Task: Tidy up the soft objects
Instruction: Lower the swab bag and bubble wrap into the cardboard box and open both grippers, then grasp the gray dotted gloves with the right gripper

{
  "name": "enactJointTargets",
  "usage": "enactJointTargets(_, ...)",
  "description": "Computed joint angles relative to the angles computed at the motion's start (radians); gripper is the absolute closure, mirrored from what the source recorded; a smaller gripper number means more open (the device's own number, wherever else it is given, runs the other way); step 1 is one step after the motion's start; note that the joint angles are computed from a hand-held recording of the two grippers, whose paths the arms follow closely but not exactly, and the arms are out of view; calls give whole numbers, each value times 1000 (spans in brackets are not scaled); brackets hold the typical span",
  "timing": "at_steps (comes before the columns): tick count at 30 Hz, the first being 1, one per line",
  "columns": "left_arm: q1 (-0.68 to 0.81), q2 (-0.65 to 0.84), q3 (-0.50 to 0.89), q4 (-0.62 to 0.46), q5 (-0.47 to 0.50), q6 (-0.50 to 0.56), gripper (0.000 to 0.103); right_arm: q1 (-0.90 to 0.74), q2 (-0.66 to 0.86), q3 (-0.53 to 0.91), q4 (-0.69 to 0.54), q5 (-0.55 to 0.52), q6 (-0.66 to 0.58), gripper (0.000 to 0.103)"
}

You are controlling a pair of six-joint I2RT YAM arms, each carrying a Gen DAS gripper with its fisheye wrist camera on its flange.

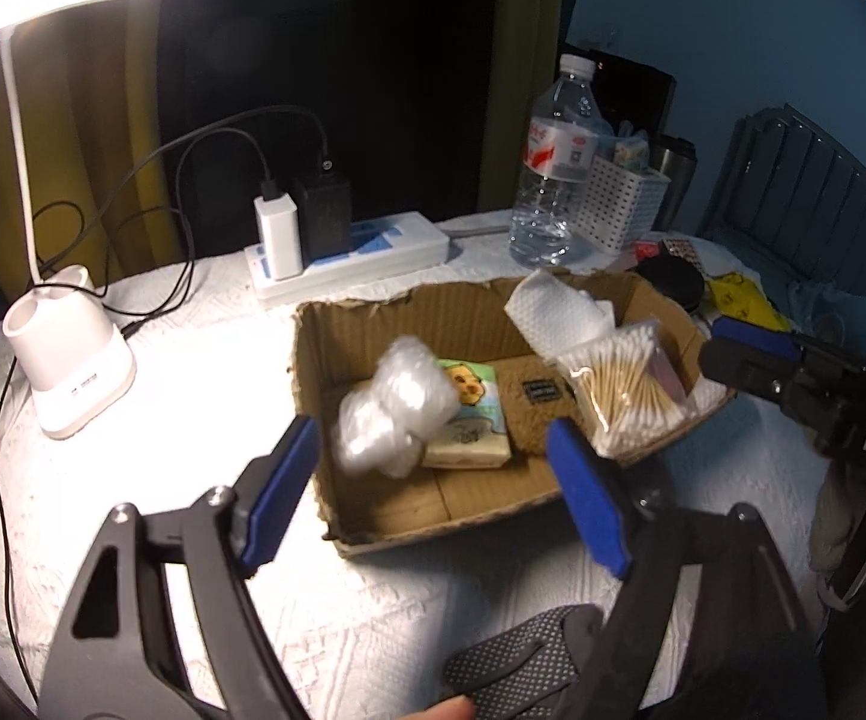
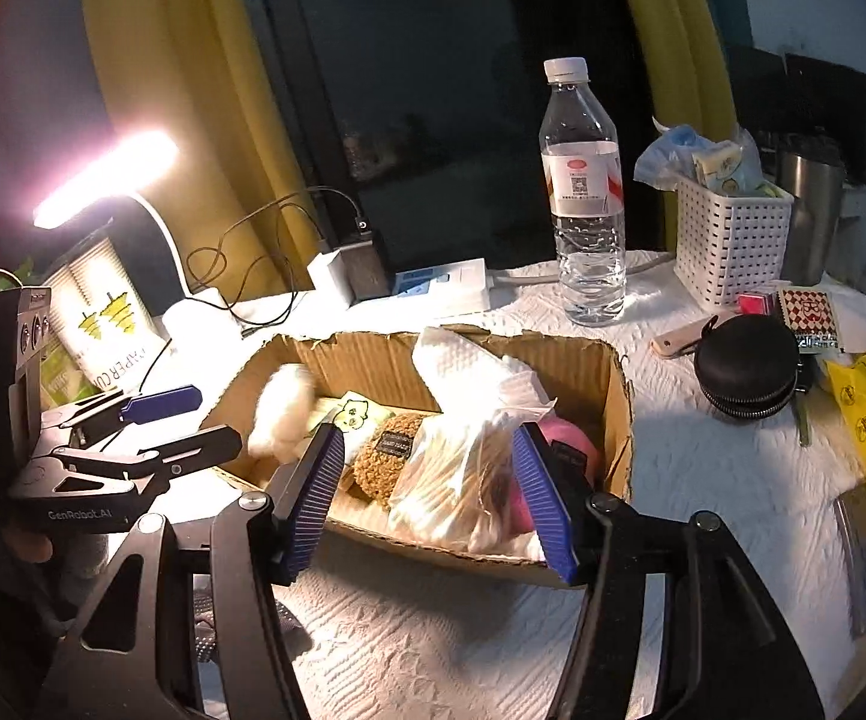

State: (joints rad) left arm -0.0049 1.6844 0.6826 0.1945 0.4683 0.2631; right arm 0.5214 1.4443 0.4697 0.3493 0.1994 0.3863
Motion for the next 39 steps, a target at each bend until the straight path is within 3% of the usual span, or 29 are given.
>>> enactJointTargets(19, 156, -152, -150, -30, 148, 116, 23, 234, -47, 32, -139, 181, 85, 41)
enactJointTargets(29, 250, -119, -176, -30, 220, 185, 23, 330, 51, 89, -164, 229, 147, 41)
enactJointTargets(39, 344, -31, -183, -33, 270, 267, 23, 370, 231, 151, -128, 181, 205, 41)
